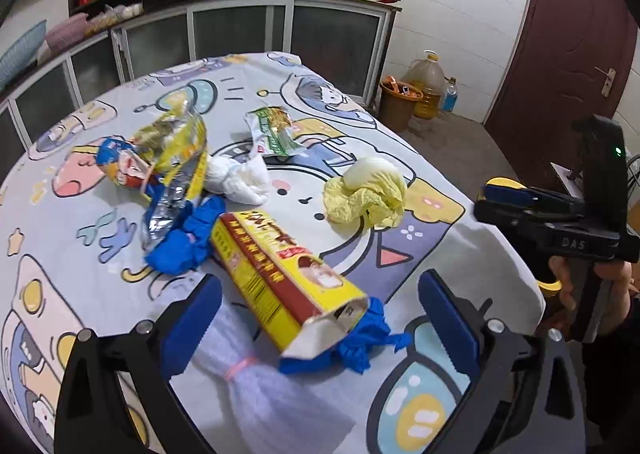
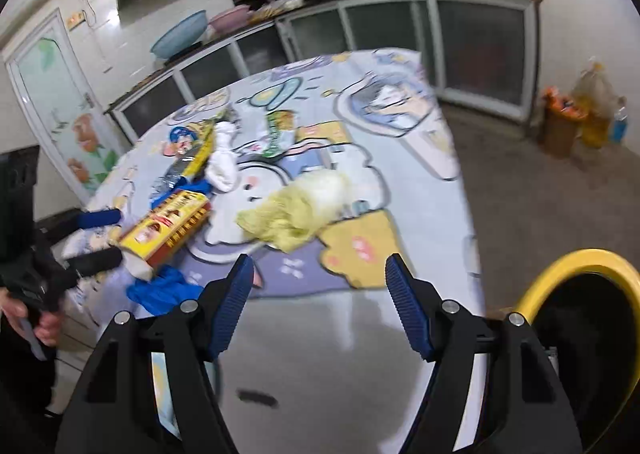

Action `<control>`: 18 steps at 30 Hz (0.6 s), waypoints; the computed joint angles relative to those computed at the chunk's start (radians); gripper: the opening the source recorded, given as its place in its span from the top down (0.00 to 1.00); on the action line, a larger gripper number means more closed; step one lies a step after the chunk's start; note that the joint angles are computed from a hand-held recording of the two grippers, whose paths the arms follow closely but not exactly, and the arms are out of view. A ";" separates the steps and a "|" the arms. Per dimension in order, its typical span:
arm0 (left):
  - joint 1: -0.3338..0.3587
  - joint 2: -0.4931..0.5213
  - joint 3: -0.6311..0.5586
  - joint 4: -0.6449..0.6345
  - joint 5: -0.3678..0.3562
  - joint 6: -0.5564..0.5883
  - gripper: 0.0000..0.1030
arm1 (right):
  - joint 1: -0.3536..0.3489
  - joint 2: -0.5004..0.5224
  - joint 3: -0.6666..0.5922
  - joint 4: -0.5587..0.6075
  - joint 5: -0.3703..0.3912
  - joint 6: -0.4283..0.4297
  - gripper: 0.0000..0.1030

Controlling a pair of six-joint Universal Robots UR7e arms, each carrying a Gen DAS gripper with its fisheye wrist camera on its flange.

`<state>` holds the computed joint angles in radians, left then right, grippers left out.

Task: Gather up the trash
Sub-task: 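Move both tools back to the table toward the seasoning box and cabbage, then grasp the yellow seasoning box with the left gripper while the right grasps the cabbage leaf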

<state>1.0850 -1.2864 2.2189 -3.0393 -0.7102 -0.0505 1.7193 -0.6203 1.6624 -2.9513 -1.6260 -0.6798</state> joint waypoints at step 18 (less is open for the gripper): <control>0.088 0.044 -0.139 0.194 -0.059 -0.122 0.08 | 0.017 0.110 -0.187 0.146 0.005 0.088 0.36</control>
